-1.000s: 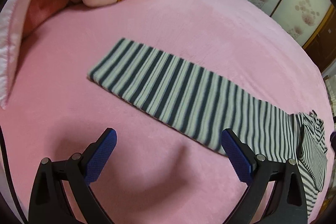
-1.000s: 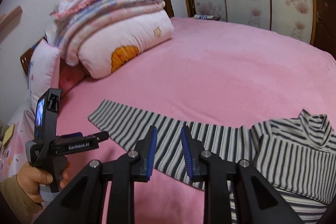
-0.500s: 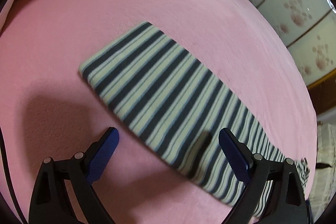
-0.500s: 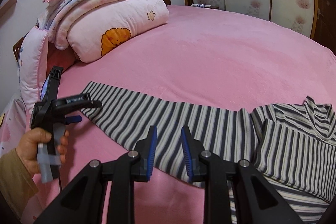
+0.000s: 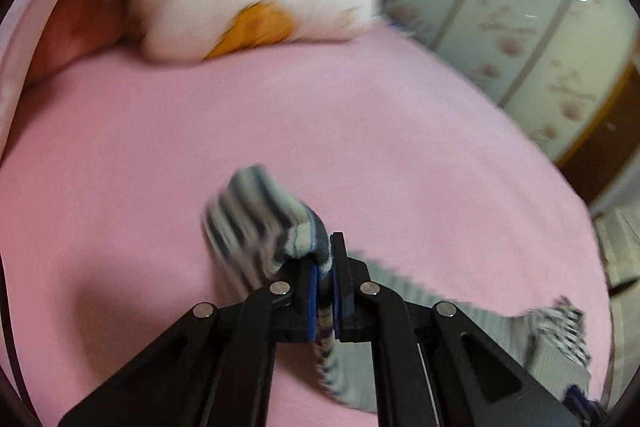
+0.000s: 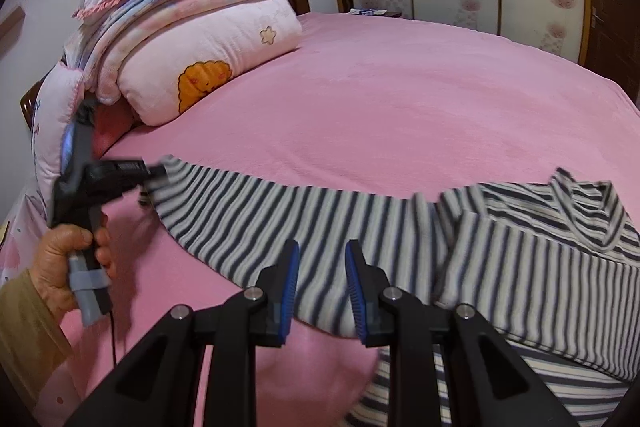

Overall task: Fold small clothes
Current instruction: 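Lift the sleeve and lay it across the shirt body, opening the left gripper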

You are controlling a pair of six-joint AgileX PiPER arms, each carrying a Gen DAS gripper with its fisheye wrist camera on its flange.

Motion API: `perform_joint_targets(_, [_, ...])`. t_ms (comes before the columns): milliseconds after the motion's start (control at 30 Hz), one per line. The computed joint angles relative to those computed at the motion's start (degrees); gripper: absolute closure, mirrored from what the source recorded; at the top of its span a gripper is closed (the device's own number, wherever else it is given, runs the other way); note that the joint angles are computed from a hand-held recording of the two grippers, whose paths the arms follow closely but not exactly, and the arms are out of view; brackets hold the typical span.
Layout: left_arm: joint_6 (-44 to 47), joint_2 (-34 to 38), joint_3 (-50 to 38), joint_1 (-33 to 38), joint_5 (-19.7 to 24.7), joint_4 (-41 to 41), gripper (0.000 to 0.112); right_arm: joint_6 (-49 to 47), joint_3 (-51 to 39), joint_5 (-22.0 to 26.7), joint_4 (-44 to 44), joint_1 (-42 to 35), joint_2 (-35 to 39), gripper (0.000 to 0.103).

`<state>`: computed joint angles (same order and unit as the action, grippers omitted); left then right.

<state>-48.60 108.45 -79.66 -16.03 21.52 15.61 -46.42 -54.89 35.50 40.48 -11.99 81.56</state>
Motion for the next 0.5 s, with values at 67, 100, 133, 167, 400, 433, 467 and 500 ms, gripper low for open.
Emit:
perform_joint_targets(67, [1.79, -1.43, -3.08, -3.78, 1.39, -0.51, 0.109, -2.25, 0.05, 1.81, 0.92, -3.19, -1.25, 0.079])
perform_joint_targets(100, [3.61, -1.64, -5.4, -5.79, 2.39, -1.53, 0.109, -4.38, -0.04, 3.66, 1.95, -6.35, -2.21, 0.079])
perform_joint_targets(133, [4.91, -1.59, -7.58, -7.9, 3.2, -2.15, 0.109, -5.91, -0.24, 5.18, 2.62, -8.95, -2.89, 0.079])
perform_joint_targets(167, [6.27, -1.23, -10.22, -10.28, 4.24, -2.84, 0.109, -6.81, -0.54, 6.21, 3.02, -10.74, -3.22, 0.079])
perform_joint_targets(400, [17.84, 9.83, -34.0, -25.2, 14.48, -9.41, 0.108, -18.42, -5.09, 17.79, 7.27, -33.18, -2.97, 0.079])
perform_joint_targets(433, [18.52, 12.28, -37.46, -27.24, 16.37, -9.81, 0.108, -19.84, -5.92, 19.03, 7.33, -36.41, -2.03, 0.079])
perform_joint_targets(467, [19.58, 15.56, -41.99, -28.93, 18.81, -10.51, 0.108, -20.78, -6.56, 19.92, 7.32, -38.69, -1.13, 0.079])
perform_joint_targets(500, [20.34, 19.07, -46.86, -30.34, 21.61, -11.19, 0.108, -21.94, -7.38, 20.98, 7.27, -41.2, 0.11, 0.079])
